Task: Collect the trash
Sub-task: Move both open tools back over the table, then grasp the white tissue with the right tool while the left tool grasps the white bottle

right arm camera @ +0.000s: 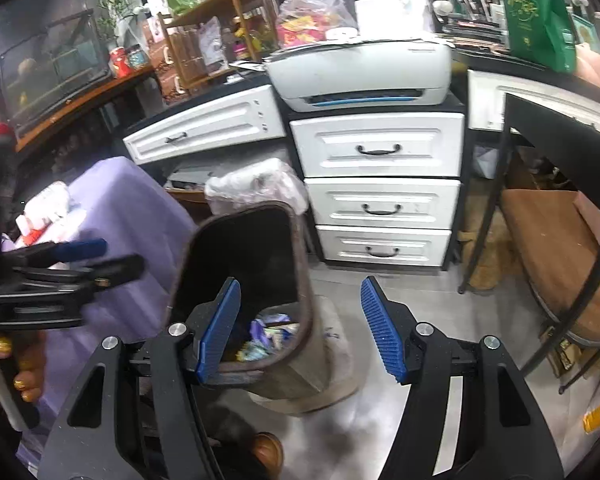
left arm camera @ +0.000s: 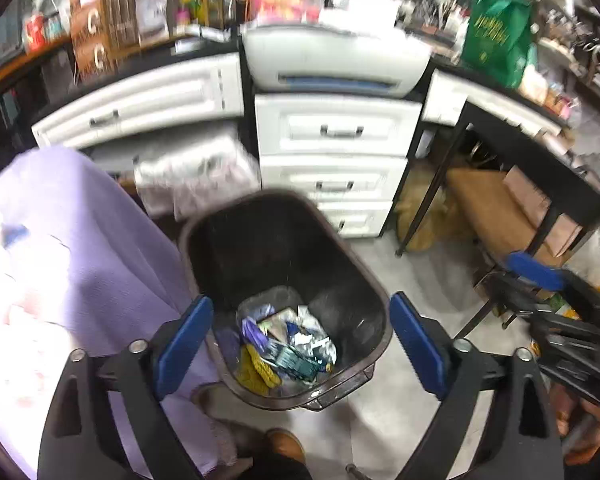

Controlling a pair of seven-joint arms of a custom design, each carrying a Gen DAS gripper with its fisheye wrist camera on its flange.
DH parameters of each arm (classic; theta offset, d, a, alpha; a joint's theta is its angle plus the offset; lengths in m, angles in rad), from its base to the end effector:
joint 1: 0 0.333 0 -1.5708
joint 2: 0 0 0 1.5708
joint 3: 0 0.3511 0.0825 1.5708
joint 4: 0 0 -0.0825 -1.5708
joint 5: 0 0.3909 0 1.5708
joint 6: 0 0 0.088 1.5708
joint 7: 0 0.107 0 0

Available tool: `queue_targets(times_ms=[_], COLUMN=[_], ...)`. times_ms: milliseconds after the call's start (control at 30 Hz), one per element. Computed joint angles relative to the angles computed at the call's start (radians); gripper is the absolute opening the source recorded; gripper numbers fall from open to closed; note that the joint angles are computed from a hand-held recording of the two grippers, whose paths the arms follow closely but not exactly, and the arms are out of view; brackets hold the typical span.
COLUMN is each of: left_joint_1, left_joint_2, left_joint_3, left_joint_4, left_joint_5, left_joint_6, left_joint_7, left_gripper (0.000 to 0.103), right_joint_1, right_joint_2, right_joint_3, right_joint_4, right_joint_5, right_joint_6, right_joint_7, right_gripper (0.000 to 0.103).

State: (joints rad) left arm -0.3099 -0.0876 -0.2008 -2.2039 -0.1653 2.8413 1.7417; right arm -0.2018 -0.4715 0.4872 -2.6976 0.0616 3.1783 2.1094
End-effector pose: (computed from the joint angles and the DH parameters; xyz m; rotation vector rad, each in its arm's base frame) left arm 0.4958 -0.2715 0.5345 -1.3001 2.3167 -0.8893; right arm 0.4018 0.1288 0.4973 -1.4019 1.8193 -0.6311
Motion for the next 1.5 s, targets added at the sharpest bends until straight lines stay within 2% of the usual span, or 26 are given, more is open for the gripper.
queue_targets(times_ms=[233,333,367,400,433,467,500,533,600,667,767,867,1033,1200,1500], left_joint_1=[-0.043,-0.032,-0.024,-0.008,-0.001,0.014,0.030,0.047,0.073,0.108,0.164,0.180,0.239,0.263,0.289], left_joint_2=[-0.129,-0.164,-0.176,-0.186,-0.193,-0.204,-0.210,-0.218,-0.229,-0.239,-0.255,-0.249,-0.226,-0.205,-0.161], left_joint_3=[0.103,0.136,0.146,0.148,0.152,0.158,0.159,0.162,0.180,0.191,0.209,0.250,0.260,0.269,0.261], left_joint_4=[-0.049,-0.059,-0.066,-0.072,-0.078,-0.089,-0.094,-0.099,-0.105,-0.112,-0.121,-0.099,-0.061,-0.042,0.003], left_joint_5=[-0.163,-0.177,-0.179,-0.166,-0.158,-0.141,-0.119,-0.097,-0.069,-0.032,0.032,0.028,0.049,0.035,-0.021], left_joint_6=[0.004,-0.019,-0.024,-0.021,-0.018,-0.014,-0.014,-0.017,-0.030,-0.026,-0.025,-0.060,-0.112,-0.123,-0.147], left_joint_7=[0.170,0.185,0.185,0.173,0.170,0.165,0.153,0.139,0.124,0.108,0.081,0.094,0.093,0.125,0.177], left_gripper=[0.095,0.096,0.096,0.096,0.097,0.097,0.097,0.097,0.097,0.097,0.097,0.097,0.097,0.097,0.097], right_joint_1=[0.192,0.252,0.302,0.387,0.475,0.562,0.649,0.710,0.772,0.798,0.777,0.760,0.734,0.759,0.790], right_joint_2=[0.123,0.176,0.200,0.224,0.260,0.278,0.302,0.330,0.390,0.437,0.517,0.613,0.771,0.924,1.227], right_joint_3=[-0.107,-0.120,-0.155,-0.222,-0.273,-0.344,-0.407,-0.449,-0.477,-0.477,-0.438,-0.424,-0.395,-0.419,-0.444], right_joint_4=[0.123,0.194,0.218,0.243,0.283,0.304,0.336,0.376,0.465,0.547,0.688,0.836,1.091,1.335,1.842], right_joint_5=[0.007,0.010,0.011,0.020,0.100,0.111,0.175,0.206,0.293,0.408,0.489,0.350,0.198,0.050,-0.043], right_joint_6=[0.026,0.020,0.020,0.021,0.021,0.018,0.009,-0.007,-0.045,-0.093,-0.180,-0.264,-0.433,-0.551,-0.838], right_joint_7=[-0.111,-0.156,-0.174,-0.204,-0.300,-0.329,-0.409,-0.462,-0.584,-0.713,-0.823,-0.754,-0.680,-0.601,-0.600], right_gripper=[0.063,0.063,0.063,0.063,0.063,0.063,0.064,0.064,0.065,0.065,0.065,0.065,0.065,0.065,0.065])
